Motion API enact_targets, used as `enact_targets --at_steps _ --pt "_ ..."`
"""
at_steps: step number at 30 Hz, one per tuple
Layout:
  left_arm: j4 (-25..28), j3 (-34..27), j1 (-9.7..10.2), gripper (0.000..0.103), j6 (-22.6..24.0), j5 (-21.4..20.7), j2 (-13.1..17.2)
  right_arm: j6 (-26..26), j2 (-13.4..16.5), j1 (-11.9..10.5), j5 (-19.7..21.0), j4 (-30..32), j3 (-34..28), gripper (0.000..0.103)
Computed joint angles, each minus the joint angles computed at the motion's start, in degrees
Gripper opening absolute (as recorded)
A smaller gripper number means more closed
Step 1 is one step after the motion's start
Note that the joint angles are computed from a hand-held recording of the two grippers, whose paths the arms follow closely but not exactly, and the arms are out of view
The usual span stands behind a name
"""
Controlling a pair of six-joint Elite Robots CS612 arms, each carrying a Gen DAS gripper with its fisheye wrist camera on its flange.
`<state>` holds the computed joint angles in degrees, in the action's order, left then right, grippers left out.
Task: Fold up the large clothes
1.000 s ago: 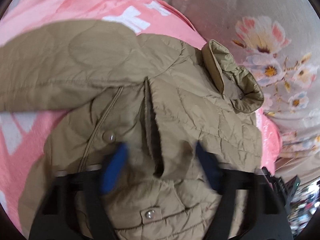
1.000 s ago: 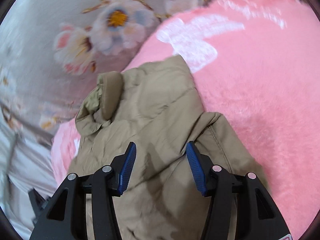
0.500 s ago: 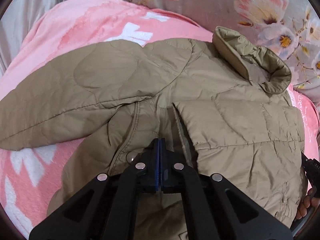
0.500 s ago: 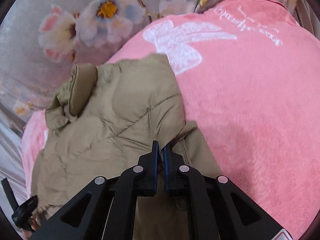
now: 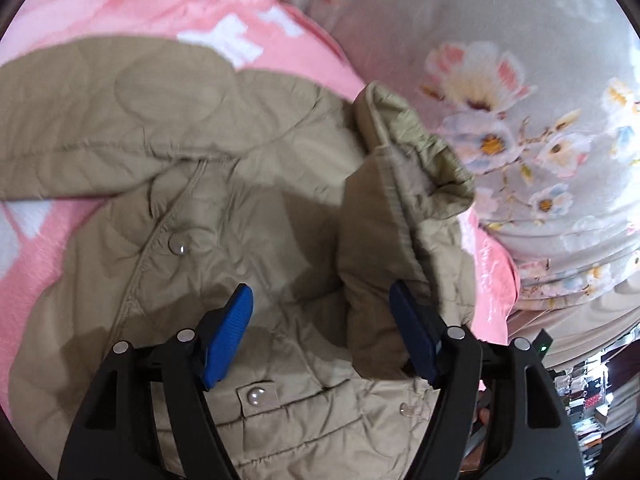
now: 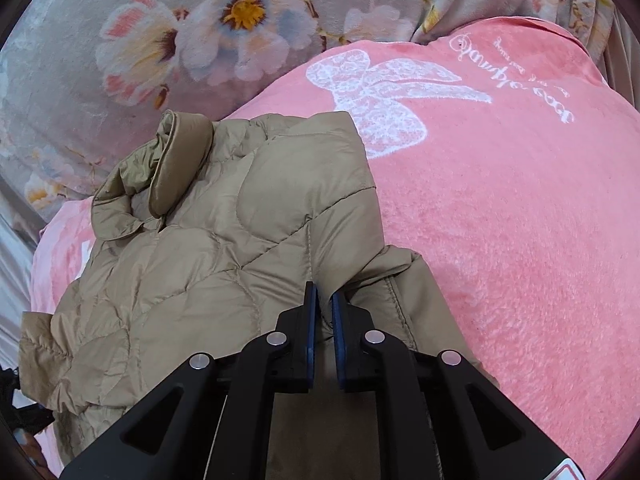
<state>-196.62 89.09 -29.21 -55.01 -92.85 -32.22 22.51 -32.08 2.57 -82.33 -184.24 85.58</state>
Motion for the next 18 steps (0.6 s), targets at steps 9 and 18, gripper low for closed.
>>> enact_targets --at_steps 9,18 --pt "-6.95 1.52 0.63 0.07 -5.5 -4.12 0.71 0.91 0.09 -0.1 0.88 -1.43 0.52 0.013" --pt "-1.94 -1.59 1.18 0.071 -5.87 -7.69 2.44 0.78 0.2 -0.01 0.9 -1.86 0.54 0.014"
